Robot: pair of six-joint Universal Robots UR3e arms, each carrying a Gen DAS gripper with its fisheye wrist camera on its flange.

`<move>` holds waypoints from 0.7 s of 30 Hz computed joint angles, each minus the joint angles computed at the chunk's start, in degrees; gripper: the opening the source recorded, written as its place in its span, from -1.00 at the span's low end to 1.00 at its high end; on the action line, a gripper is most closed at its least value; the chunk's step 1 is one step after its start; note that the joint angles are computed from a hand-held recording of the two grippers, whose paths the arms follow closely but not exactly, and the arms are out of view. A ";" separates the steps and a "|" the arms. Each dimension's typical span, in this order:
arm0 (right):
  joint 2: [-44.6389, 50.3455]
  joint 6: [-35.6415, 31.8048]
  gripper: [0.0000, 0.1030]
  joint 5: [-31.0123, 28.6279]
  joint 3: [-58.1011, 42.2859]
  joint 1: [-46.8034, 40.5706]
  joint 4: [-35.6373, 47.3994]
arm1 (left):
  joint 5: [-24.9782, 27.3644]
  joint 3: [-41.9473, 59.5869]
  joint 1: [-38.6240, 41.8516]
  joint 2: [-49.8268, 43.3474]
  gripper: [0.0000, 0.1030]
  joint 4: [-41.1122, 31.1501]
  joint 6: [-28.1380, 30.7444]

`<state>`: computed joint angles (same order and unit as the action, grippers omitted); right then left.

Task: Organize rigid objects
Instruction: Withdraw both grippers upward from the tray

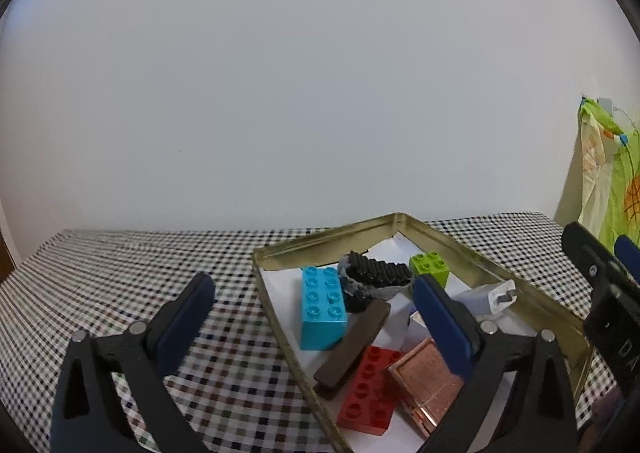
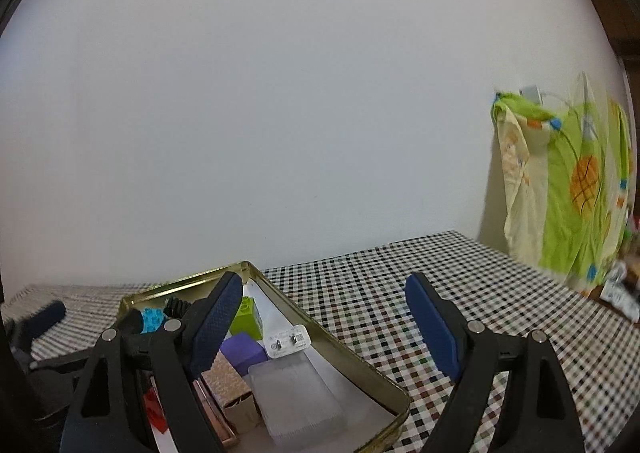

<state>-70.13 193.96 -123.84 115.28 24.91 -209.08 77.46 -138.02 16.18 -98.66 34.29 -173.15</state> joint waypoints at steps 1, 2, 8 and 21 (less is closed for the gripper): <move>0.03 -0.26 0.66 -0.02 -0.07 0.12 0.26 | -0.69 0.11 0.44 0.18 0.99 -0.04 0.22; -0.13 -0.48 0.66 -0.13 0.07 0.26 0.37 | -1.45 -0.55 0.93 0.45 0.99 0.88 0.37; -0.48 -0.48 0.66 -0.54 1.52 0.94 -2.14 | -2.78 -4.38 1.67 2.66 0.99 3.88 0.22; 0.10 -1.84 0.66 -0.07 2.64 2.49 -6.56 | -7.26 -9.17 5.92 5.65 0.99 6.69 0.28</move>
<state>-70.03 192.12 -123.91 117.92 27.40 -215.64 70.19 -147.19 22.11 -93.01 40.98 -172.87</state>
